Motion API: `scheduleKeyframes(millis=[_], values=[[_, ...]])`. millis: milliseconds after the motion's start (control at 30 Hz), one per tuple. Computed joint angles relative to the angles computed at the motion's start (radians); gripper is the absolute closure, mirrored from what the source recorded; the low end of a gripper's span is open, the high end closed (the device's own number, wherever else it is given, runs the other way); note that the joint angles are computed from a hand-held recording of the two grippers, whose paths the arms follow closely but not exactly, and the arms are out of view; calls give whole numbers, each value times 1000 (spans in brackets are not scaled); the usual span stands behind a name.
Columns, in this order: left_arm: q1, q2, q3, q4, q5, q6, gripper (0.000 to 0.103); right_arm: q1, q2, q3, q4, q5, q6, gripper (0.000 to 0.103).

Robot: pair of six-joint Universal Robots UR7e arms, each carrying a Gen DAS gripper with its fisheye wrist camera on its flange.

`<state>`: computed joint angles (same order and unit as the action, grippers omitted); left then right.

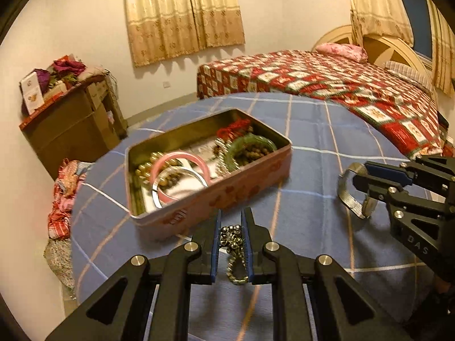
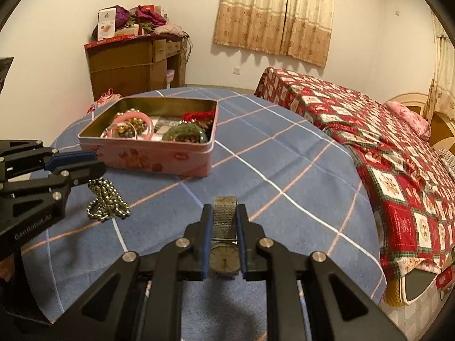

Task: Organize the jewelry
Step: 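Carry the watch and gold bead chain into the tin and open both tools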

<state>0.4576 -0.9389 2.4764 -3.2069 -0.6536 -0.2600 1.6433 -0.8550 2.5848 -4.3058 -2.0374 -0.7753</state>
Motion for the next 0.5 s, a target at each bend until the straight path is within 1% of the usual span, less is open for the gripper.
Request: scheduleKeyframes(millis=[233, 500], values=[[-5, -25, 5, -52, 59, 35, 89, 10, -11, 0, -20, 24, -4, 85], [19, -54, -11, -112, 87, 107, 89, 40, -23, -24, 4, 18, -7, 85]])
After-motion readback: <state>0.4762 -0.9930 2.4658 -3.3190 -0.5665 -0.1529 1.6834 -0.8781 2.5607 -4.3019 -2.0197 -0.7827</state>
